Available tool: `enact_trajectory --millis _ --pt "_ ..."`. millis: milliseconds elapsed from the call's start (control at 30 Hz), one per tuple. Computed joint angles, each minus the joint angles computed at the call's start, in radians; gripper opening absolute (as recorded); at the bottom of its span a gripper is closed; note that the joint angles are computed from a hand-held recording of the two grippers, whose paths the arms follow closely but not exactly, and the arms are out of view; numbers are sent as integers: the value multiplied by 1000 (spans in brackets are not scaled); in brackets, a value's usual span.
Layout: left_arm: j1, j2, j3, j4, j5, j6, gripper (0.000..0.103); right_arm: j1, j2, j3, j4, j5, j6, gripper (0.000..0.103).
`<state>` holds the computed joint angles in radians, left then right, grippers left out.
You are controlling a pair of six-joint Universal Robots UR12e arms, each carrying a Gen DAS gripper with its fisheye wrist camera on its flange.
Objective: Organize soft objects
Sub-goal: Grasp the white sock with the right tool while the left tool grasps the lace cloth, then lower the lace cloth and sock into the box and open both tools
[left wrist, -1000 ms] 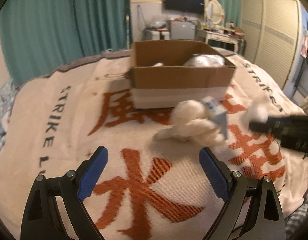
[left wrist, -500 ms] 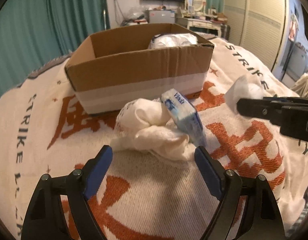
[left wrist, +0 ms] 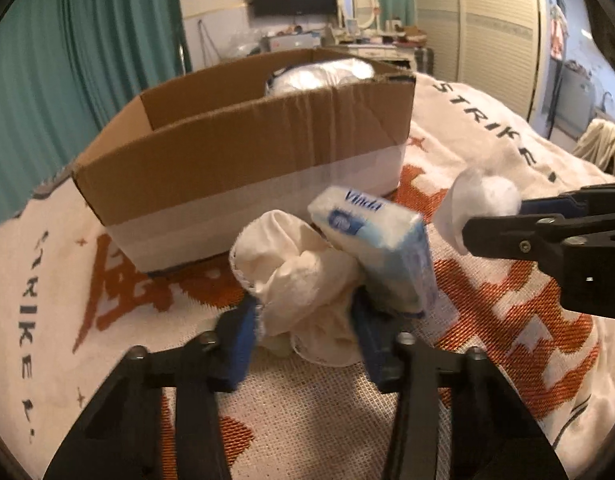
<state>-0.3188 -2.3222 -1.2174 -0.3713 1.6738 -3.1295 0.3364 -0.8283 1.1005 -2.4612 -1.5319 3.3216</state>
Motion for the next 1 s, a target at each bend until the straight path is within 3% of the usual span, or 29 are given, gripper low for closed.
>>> enact_trajectory --millis 67,267,400,733,1000 --pt "10 11 -14 7 -45 -23 25 0 -1 2 -1 3 2 39" --pt "16 62 -76 45 -51 -52 21 -5 -22 32 -41 28 1 39" --pt "27 115 -136 87 -89 -118 21 -13 -51 69 -83 82 7 39" --pt "1 226 -225 147 2 -141 21 -24 -155 178 -180 170 24 39" --pt "-6 277 -224 169 64 -122 21 -6 -206 173 -254 147 -45 39"
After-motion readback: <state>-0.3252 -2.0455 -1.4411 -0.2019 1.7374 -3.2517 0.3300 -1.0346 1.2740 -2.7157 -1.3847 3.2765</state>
